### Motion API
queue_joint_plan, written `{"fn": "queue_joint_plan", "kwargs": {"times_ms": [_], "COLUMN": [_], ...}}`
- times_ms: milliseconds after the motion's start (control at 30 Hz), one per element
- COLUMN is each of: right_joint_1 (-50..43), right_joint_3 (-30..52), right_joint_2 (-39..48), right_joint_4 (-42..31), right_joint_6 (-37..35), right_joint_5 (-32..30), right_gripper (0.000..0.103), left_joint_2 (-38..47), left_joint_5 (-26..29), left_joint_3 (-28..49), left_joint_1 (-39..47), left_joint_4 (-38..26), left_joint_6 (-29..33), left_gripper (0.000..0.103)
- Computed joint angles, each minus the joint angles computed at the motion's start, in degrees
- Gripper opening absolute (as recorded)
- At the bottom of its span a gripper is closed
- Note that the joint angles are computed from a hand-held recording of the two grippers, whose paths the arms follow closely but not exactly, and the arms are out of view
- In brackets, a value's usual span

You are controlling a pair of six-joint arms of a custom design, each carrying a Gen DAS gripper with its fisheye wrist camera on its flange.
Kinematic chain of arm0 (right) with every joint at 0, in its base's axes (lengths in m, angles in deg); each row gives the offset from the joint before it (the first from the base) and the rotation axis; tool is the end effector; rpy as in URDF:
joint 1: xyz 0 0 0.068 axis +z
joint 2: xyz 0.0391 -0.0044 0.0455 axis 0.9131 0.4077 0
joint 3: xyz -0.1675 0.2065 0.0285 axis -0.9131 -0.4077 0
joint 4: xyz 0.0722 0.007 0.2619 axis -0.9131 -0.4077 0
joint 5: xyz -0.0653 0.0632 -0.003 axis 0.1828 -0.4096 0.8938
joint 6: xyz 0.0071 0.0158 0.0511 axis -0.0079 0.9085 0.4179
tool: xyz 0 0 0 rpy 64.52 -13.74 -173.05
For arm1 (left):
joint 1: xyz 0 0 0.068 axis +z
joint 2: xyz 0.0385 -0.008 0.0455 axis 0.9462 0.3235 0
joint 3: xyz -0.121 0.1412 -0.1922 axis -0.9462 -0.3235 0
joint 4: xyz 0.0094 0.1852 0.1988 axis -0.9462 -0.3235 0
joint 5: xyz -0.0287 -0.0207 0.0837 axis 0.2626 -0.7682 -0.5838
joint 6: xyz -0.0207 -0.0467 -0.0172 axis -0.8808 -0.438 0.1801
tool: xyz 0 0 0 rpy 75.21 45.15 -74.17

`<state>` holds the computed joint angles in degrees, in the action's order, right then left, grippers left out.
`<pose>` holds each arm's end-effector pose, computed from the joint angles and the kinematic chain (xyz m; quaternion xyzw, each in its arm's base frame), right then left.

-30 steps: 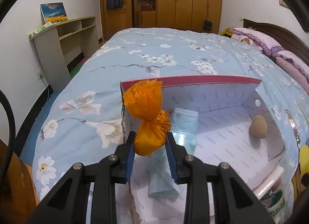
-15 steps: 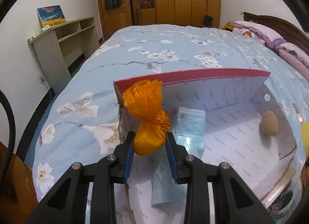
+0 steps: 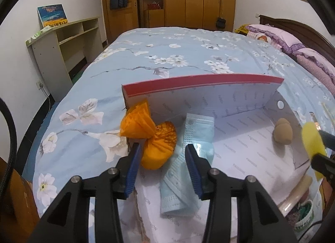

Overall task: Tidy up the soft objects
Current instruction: 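Carry the yellow foam sponge over the box and open the right gripper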

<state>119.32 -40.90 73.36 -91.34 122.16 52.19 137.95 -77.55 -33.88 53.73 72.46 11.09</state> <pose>0.1740 0.2035 0.1564 -0.0448 0.9150 0.0436 0.3986 0.2822 -0.0882 0.1220 0.1496 0.9120 -0.0504 0.3786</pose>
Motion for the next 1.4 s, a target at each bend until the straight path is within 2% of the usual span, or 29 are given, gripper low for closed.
{"fn": "queue_joint_plan", "kwargs": {"times_ms": [200,533,733,767,900,1400], "right_joint_1": [-3.7,-7.3,-7.3,-7.4,-8.1,-5.0], "right_joint_3": [1.7,2.4,2.8,2.9,3.1,1.3], "right_joint_2": [4.7,11.8,13.3,13.5,15.1,10.7], "right_joint_4": [3.5,10.6,11.1,11.0,11.4,9.6], "right_joint_6": [-2.6,-2.5,-2.5,-2.5,-2.2,-0.3], "right_joint_5": [-3.8,-10.1,-9.8,-10.1,-12.9,-8.4], "right_gripper": [0.054,0.056,0.06,0.064,0.065,0.065], "left_joint_2": [-4.2,-10.7,-12.5,-12.8,-14.1,-19.3], "left_joint_5": [1.1,3.3,4.5,4.5,4.4,4.9], "left_joint_3": [-3.2,-7.7,-9.3,-9.6,-10.6,-12.7], "left_joint_1": [0.4,1.4,1.4,1.3,1.2,0.8], "left_joint_4": [-0.5,-2.2,-3.1,-3.1,-3.3,-6.5], "left_joint_6": [-0.3,-1.1,-1.7,-1.8,-1.7,-1.7], "left_gripper": [0.045,0.045,0.045,0.045,0.045,0.045]}}
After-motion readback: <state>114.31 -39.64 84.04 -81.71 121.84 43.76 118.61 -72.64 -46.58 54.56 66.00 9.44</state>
